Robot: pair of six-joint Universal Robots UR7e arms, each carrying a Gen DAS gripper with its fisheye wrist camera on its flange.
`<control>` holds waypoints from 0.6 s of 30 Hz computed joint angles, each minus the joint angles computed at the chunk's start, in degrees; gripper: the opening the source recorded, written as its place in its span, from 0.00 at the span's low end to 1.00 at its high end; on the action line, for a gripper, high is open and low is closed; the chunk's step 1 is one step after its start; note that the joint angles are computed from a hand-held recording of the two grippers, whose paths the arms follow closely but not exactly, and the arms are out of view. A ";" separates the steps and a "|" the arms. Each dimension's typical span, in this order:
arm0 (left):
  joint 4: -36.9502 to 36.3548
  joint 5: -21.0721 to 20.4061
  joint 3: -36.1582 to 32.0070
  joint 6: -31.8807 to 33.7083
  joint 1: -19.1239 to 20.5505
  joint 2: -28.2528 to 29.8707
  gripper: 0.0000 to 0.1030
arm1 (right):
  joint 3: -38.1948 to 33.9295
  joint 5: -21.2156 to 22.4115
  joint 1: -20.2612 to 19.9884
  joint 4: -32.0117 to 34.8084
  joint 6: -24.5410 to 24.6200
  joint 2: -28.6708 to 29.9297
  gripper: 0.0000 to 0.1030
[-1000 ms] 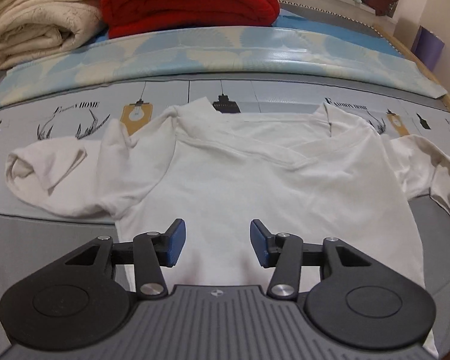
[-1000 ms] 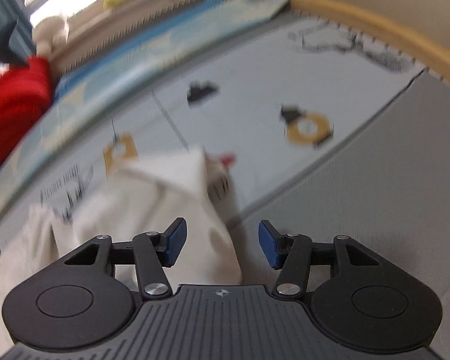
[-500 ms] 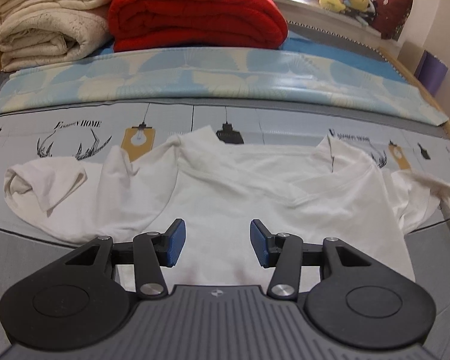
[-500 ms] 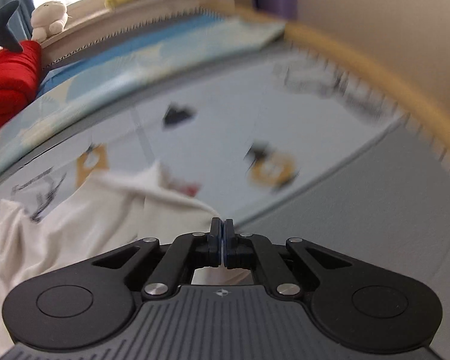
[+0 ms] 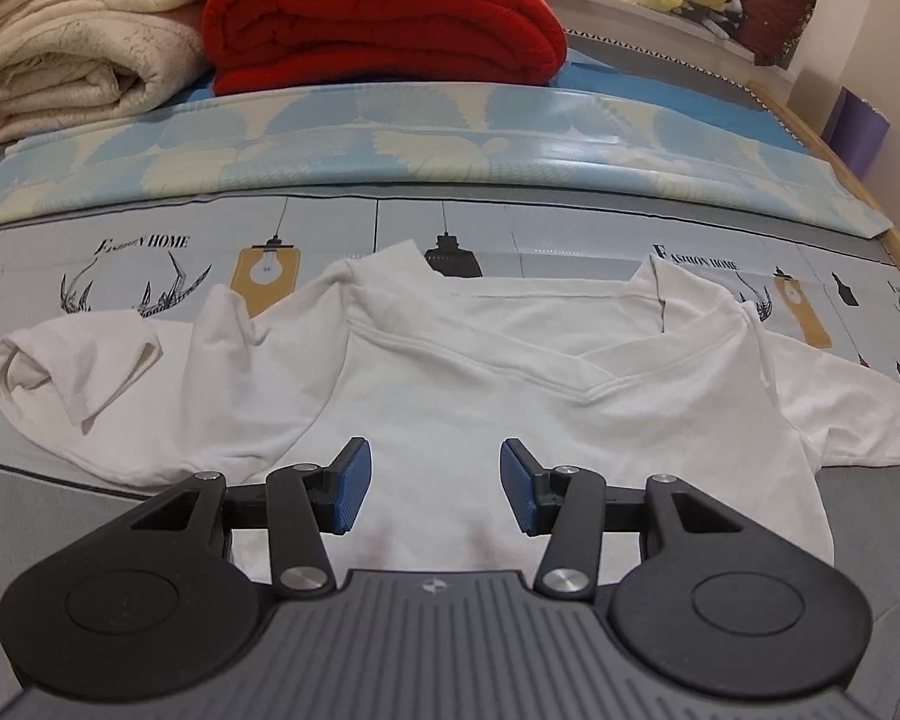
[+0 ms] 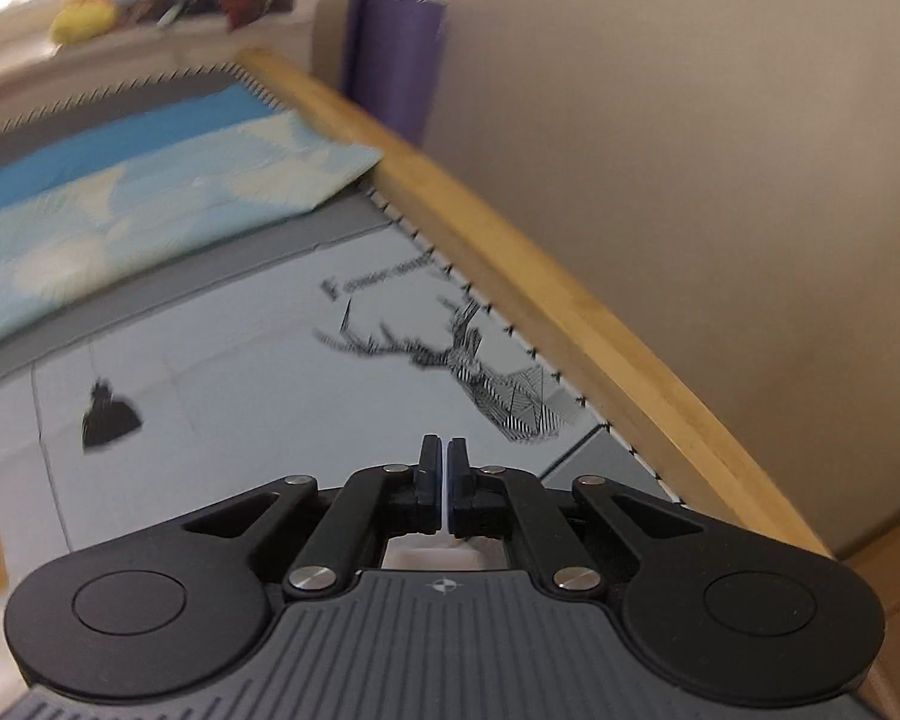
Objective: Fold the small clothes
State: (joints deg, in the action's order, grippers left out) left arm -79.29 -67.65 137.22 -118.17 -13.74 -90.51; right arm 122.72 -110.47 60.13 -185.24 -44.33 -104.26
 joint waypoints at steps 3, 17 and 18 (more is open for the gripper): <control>0.24 0.12 0.24 -0.25 0.28 -0.42 0.52 | 5.95 15.14 -10.61 -0.33 10.42 -5.84 0.21; -0.90 0.43 0.91 1.46 1.39 -0.35 0.52 | 12.30 22.78 -28.36 3.32 39.43 -7.63 0.27; -0.88 0.24 0.93 1.43 1.50 -0.35 0.52 | 12.58 21.97 -28.28 2.08 40.02 -7.42 0.27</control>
State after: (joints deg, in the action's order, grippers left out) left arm -80.17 -67.42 138.15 -116.74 -12.24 -90.86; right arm 135.30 -88.50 31.85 -183.15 -4.31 -111.68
